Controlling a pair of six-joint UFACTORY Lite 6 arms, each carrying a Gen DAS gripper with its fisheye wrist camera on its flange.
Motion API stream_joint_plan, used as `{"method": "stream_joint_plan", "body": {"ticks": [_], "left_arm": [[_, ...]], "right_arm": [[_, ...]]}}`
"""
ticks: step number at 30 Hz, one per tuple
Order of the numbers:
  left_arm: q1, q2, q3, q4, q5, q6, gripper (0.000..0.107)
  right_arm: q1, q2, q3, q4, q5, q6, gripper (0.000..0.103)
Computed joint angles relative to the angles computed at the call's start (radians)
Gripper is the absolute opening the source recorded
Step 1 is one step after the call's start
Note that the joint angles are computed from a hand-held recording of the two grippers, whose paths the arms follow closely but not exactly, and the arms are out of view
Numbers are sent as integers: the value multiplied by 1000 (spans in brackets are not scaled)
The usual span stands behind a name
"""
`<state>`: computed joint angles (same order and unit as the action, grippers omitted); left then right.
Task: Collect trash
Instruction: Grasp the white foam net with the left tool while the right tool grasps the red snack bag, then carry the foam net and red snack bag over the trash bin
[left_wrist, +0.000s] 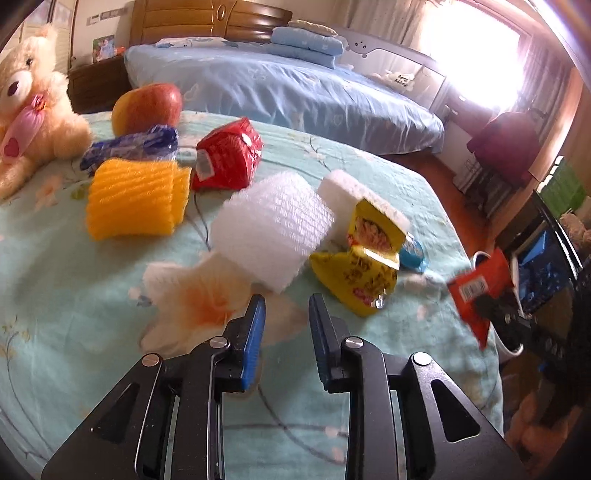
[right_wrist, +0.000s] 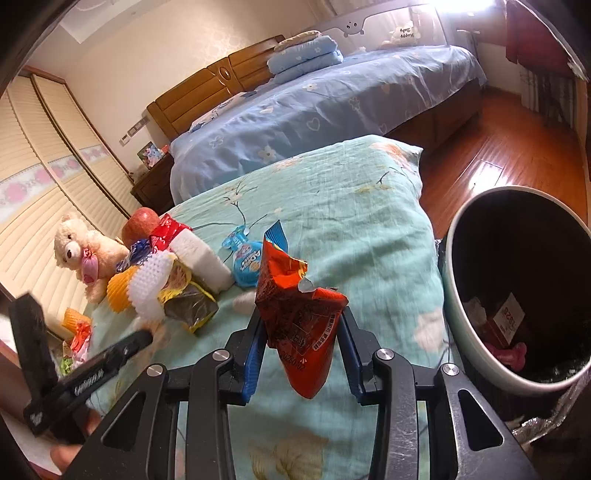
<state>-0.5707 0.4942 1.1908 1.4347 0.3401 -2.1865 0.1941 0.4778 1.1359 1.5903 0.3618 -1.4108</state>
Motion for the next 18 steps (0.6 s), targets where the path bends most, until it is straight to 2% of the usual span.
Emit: {"method": "stream_joint_plan", "body": {"ticks": [2,3,4,12,18], "left_arm": [[6,31,38,-49,13,56,22],[12,38,44,-52,7,60,6],[20,44,49,-64,2,71,4],[-14,-116,-172,160,54,-223,3],[-69,-280,-348,237,101,-377,3]], "right_arm": [[2,3,0,-10,-2,10,38],[3,5,0,-11,-3,12,38],[5,-2,-9,-6,-5,7,38],[20,-44,-53,38,-2,-50,38],[27,-98,-113,89,6,-114,38]]}}
